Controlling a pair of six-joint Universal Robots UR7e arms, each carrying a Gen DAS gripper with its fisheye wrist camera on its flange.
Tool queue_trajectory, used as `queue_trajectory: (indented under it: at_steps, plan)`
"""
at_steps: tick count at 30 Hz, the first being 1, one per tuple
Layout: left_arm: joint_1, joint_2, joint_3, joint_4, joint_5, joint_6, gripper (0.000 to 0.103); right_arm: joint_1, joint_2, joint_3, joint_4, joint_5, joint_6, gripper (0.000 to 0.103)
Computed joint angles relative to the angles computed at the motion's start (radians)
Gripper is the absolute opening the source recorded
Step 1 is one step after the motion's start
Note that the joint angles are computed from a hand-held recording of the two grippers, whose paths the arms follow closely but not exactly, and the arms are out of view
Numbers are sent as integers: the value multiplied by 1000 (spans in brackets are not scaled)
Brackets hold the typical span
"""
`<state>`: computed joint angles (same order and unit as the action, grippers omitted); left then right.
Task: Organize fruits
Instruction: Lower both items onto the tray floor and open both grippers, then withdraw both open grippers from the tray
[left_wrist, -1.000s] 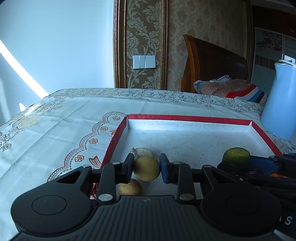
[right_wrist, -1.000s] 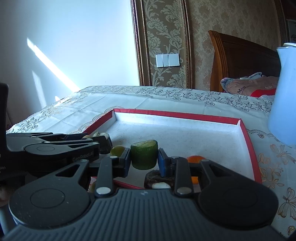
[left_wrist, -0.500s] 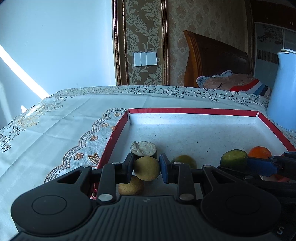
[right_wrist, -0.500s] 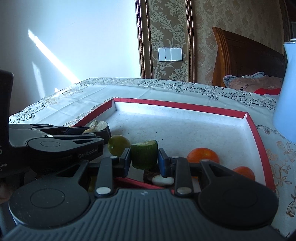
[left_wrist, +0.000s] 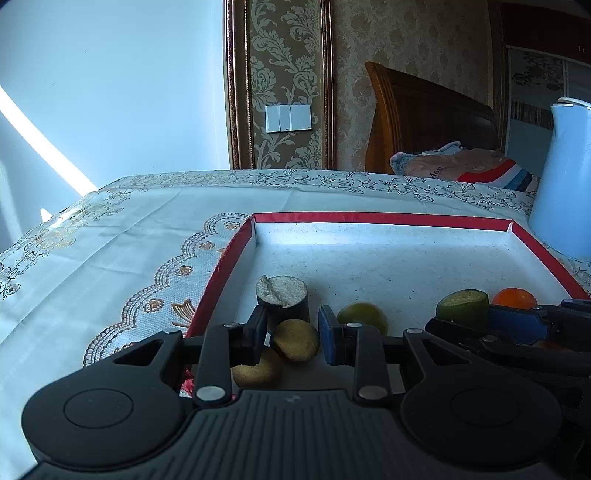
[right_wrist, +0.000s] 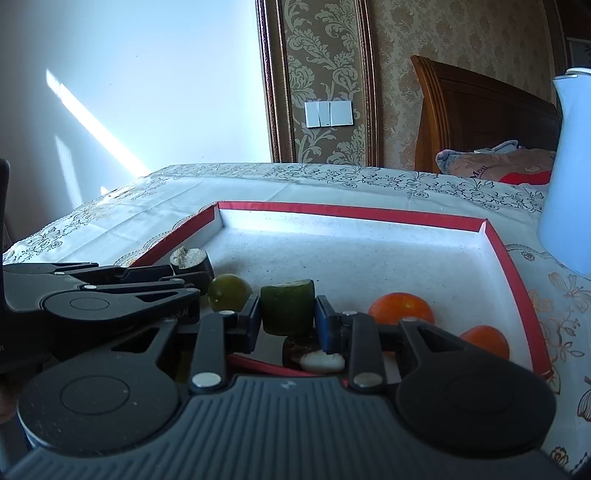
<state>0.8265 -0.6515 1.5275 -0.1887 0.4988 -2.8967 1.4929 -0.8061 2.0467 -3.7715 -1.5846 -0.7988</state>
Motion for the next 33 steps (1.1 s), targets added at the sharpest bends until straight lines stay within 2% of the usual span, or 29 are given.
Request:
queue_trajectory:
  at_steps: [20, 21, 23, 24, 25, 33]
  plan:
    - [-5, -7, 9, 0, -17, -21, 30, -1, 7, 2, -25, -3, 9, 30]
    - [-5, -7, 10, -1, -18, -22, 33, -1, 7, 1, -25, -3, 11, 30]
    - [-7, -8, 11, -1, -22, -24, 54, -2, 6, 2, -26, -1, 11, 30]
    - [-11, -13, 24, -39, -36, 1, 69, -3, 6, 2, -28, -1, 12, 30]
    - [-13, -18, 36, -73, -42, 24, 74, -4, 6, 4, -30, 1, 13, 29]
    - [-19, -26, 55, -94, -39, 46, 74, -8, 0, 16, -50, 8, 26, 29]
